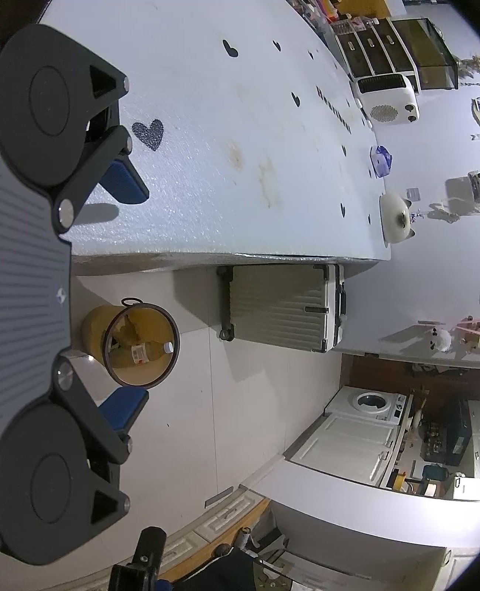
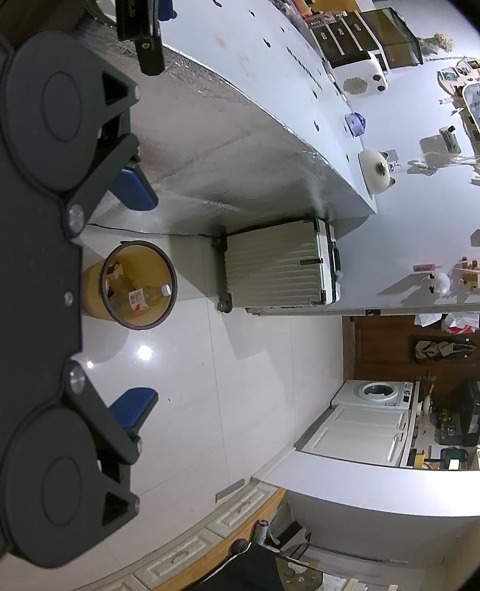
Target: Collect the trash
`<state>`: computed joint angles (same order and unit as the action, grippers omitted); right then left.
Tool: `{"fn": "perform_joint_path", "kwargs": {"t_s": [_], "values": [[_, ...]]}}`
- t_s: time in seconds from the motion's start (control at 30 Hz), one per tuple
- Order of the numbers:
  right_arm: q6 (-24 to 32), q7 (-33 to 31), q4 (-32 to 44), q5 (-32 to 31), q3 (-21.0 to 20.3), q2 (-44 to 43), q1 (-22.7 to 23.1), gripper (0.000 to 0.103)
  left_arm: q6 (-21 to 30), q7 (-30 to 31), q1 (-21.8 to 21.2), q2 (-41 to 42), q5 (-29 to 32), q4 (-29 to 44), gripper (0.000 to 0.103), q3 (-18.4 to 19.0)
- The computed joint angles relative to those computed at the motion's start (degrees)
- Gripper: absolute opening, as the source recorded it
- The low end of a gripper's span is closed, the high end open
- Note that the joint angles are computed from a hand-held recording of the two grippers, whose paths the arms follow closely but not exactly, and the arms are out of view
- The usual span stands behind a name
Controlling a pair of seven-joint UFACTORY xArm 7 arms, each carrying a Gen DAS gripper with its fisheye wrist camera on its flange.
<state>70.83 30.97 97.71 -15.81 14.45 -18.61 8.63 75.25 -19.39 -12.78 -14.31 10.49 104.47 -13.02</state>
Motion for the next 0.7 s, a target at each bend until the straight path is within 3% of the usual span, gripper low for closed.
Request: {"fn": "perform_joint_path", "kwargs": {"t_s": [0.7], "values": [[0.21,-0.07,0.45,-0.09,0.15,0.3,0.4,0.103,-0.11,0.1,0.3,-0.64,-0.19,-0.98,0.103,0.15]]}}
